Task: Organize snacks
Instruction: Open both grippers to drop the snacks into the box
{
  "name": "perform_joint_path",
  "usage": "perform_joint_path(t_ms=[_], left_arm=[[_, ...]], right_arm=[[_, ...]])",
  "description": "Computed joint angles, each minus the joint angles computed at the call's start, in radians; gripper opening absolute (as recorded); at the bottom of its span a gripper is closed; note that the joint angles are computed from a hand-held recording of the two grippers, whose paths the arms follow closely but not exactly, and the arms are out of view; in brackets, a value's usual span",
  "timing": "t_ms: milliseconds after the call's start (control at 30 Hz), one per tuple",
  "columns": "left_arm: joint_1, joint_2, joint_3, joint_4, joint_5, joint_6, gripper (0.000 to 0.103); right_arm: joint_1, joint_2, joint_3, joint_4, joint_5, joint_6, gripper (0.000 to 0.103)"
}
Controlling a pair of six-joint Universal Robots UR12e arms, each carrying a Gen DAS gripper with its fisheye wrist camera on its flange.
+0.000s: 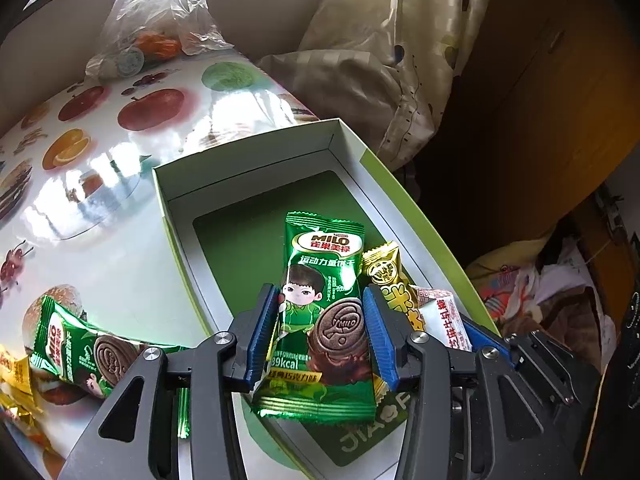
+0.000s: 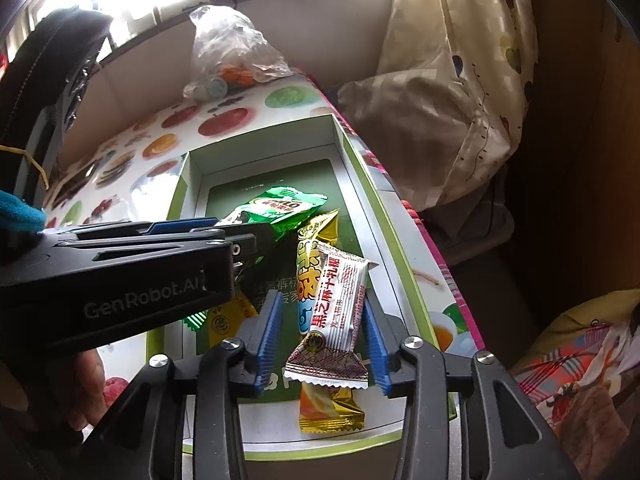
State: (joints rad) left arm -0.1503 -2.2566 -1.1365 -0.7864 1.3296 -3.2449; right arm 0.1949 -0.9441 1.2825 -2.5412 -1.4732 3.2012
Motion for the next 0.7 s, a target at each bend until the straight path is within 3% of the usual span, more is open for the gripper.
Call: perform_joint_path(t_ms=[400, 700], left_arm=[[0.006, 0.037, -0.048, 0.056, 0.01, -0.004, 0.046], [0.014, 0.098, -0.136, 0.132, 0.039, -0.003, 0.047]], right_arm=[[0.007, -0.016, 0.019, -0.023, -0.01, 0.004, 0.048], [0.013, -0.032, 0.038, -0.053, -0.021, 0.022, 0.052]])
